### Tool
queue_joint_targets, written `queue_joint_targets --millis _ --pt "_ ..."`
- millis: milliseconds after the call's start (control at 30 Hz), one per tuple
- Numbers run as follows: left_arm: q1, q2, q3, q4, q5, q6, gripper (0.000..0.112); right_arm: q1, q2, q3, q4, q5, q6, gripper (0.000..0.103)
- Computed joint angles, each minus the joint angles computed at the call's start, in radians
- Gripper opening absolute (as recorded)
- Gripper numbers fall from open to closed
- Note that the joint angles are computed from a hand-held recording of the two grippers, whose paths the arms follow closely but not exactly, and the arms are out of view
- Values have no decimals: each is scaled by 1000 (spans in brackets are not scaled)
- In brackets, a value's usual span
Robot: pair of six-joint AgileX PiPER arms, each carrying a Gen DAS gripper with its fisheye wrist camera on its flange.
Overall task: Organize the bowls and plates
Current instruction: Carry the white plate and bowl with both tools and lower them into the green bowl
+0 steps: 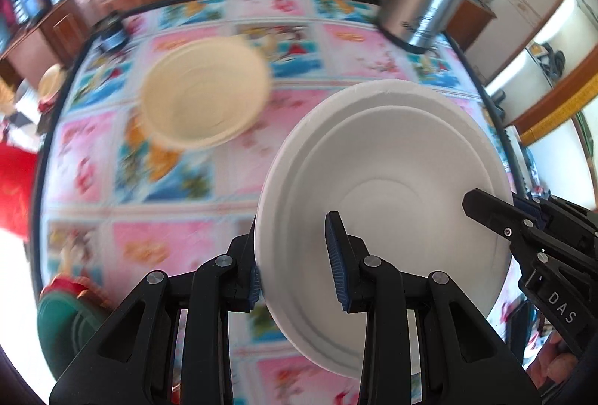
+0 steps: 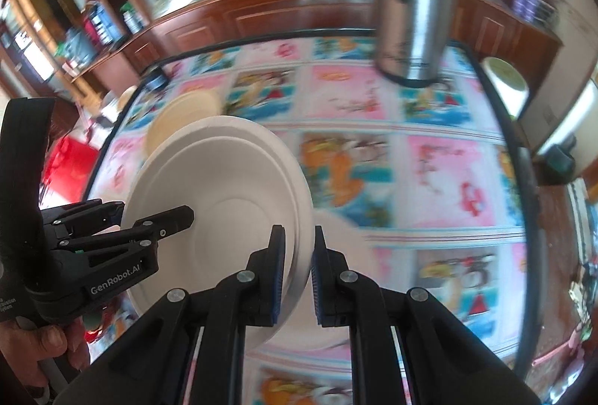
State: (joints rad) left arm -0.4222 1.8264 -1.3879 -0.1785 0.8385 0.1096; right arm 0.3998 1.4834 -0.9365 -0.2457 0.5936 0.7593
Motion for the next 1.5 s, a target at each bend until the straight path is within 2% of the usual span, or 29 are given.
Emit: queue_joint_targets --millis 167,467,800,1067,1233,1500 --pt "155 -117 138 -62 -3 110 30 152 93 -91 -29 16 74 12" --pt "476 -279 307 -154 53 337 30 347 238 -284 -41 63 97 12" --pt "718 -316 378 -174 81 475 30 464 416 -515 11 127 16 12" --pt "791 -300 403 -145 48 507 30 511 544 -693 34 211 -39 15" --pt "792 -289 430 -112 3 503 30 532 637 -832 19 304 -75 15" --pt "780 -280 462 -69 -52 487 30 548 697 -899 8 366 -97 15"
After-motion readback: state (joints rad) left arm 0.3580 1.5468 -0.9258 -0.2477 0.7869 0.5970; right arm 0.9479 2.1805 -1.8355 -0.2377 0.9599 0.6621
